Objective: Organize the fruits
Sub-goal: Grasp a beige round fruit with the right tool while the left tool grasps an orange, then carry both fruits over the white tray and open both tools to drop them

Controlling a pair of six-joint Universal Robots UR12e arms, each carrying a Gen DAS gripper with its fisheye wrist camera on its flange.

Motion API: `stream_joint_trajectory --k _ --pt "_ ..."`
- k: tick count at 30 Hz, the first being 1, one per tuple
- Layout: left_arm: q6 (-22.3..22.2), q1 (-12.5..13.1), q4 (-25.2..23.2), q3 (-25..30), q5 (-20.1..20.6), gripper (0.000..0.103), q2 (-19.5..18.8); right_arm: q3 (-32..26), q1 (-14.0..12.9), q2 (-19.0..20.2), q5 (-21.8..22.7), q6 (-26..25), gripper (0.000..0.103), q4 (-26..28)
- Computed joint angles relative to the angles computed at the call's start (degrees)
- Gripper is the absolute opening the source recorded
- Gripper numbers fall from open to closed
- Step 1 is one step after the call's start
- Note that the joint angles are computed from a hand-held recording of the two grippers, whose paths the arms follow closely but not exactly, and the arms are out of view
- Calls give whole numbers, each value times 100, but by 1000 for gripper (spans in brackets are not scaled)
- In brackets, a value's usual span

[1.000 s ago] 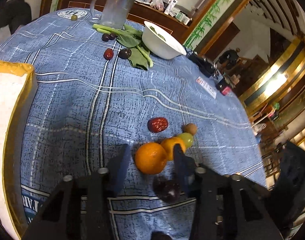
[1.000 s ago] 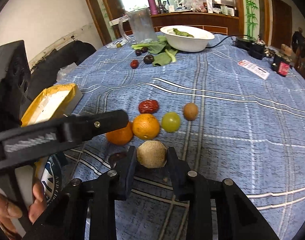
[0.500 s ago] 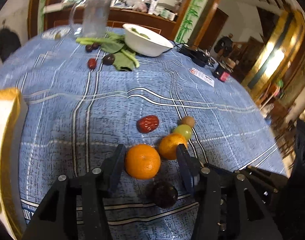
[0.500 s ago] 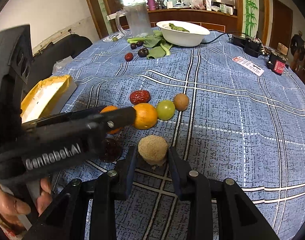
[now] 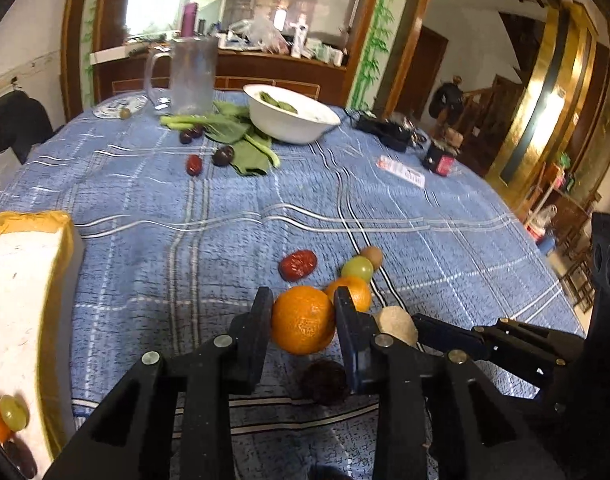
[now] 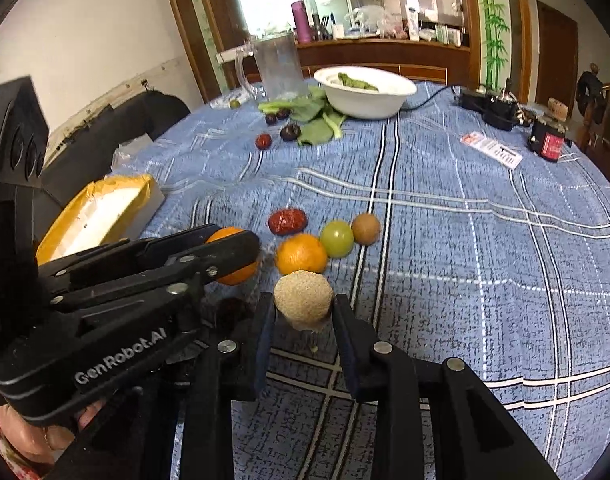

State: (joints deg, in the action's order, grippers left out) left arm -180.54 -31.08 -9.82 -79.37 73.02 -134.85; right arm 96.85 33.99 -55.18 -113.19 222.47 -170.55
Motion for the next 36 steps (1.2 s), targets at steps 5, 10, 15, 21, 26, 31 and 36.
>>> stream_joint_trajectory --k 5,10,15,21,26,31,36 --pt "-426 110 445 -300 -49 30 205 -41 77 33 -186 -91 32 -169" --pt "-632 353 646 -877 -61 30 653 -179 183 29 -90 -150 32 -315" --pt "-674 633 541 -1146 507 30 947 -745 326 212 323 -657 32 -248" --pt "-957 898 -231 -875 1190 30 868 -1697 411 676 826 -1087 32 283" --pt "-1330 1087 -943 -637 1099 30 704 -2602 462 1189 885 -1467 33 1111" --pt "-1624 1194 -1138 -626 963 31 659 -3228 453 1566 833 -1634 33 1772" --pt "-1787 1243 -1037 -672 802 42 668 -3361 397 1666 829 -1401 34 1862"
